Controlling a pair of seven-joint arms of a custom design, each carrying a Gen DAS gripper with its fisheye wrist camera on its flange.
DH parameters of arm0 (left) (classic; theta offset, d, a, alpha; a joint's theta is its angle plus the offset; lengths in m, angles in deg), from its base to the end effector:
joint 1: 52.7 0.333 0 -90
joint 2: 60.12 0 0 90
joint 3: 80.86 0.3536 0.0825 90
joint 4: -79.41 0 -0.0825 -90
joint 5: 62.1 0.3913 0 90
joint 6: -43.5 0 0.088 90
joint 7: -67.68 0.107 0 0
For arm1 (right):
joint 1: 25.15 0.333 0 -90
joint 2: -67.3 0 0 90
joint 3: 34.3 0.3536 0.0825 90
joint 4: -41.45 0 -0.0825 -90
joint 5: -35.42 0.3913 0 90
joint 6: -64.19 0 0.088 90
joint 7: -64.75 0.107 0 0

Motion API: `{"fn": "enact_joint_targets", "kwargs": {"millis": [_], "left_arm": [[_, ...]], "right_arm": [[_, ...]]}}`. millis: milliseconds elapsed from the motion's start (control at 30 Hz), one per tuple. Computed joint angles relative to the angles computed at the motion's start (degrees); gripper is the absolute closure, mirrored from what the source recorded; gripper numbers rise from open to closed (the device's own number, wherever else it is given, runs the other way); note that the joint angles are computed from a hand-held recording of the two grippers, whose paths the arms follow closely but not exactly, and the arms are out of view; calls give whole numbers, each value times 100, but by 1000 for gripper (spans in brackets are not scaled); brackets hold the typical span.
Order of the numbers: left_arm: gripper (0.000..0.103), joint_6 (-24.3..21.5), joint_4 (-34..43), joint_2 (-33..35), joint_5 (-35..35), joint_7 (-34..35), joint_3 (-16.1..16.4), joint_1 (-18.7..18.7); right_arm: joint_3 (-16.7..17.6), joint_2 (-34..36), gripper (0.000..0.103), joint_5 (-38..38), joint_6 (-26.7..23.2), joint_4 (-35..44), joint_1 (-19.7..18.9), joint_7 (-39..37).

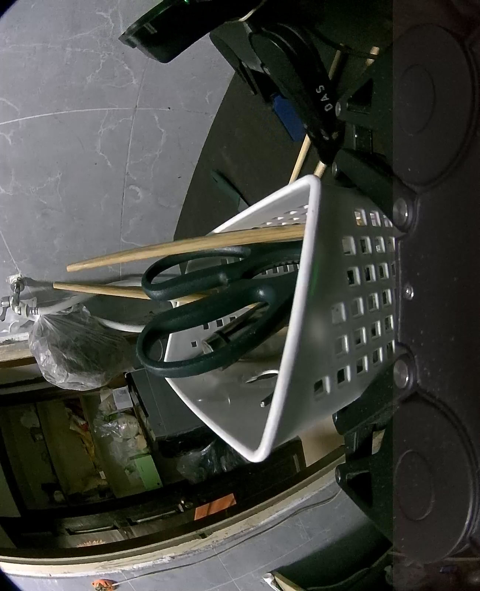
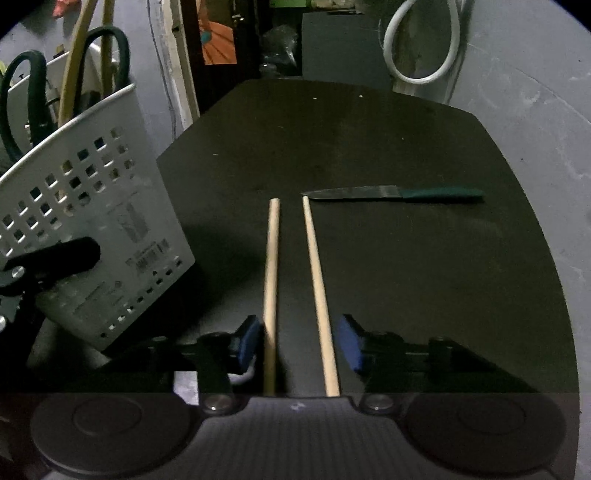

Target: Organize utensils

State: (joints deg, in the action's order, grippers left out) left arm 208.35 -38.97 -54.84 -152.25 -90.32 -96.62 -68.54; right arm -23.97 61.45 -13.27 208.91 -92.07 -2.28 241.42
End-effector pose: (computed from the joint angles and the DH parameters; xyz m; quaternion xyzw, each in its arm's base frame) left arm 0.5349 -0.2577 0.4597 -0.2200 0.8450 -0.4415 0.2064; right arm 0.4300 0.2921 0.4391 -0.5651 0.7598 -0.2496 0.2026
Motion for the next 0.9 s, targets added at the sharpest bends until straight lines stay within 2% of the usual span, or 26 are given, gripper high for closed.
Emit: {"fn": "enact_joint_targets", "kwargs": {"millis": [67,133,633,733,800,833,867,900], "left_arm": [[18,0,0,0,0,0,1,-1],[18,3,5,3,2,-6,0,-3],[18,-3,-2,1,-21,21,4,-1],[18,-5,-3,-5,-17,12,7,2],[18,1,-1,-6,-26,8,8,2],[18,-5,-7,-11,-25,2,11,6],[18,-3,-10,-13,-30,-3,12,6],[18,1,-7,-12,-28,-11,11,5]], "right_arm": [[4,-23,79,9,-57,-3,4,-16],[-9,-22,87,50,-22,-2,1,-64],[-159,178,86,785,47,308,-69,-1056],[-182,229,79,940,114,346,-78,-1196],[-173,275,79,964,25,414,-67,-1292],[-176,289,81,977,21,427,-63,-1320],[-184,293,88,1010,47,426,-59,-1374],[-192,294,88,1058,51,428,-58,-1408]]}}
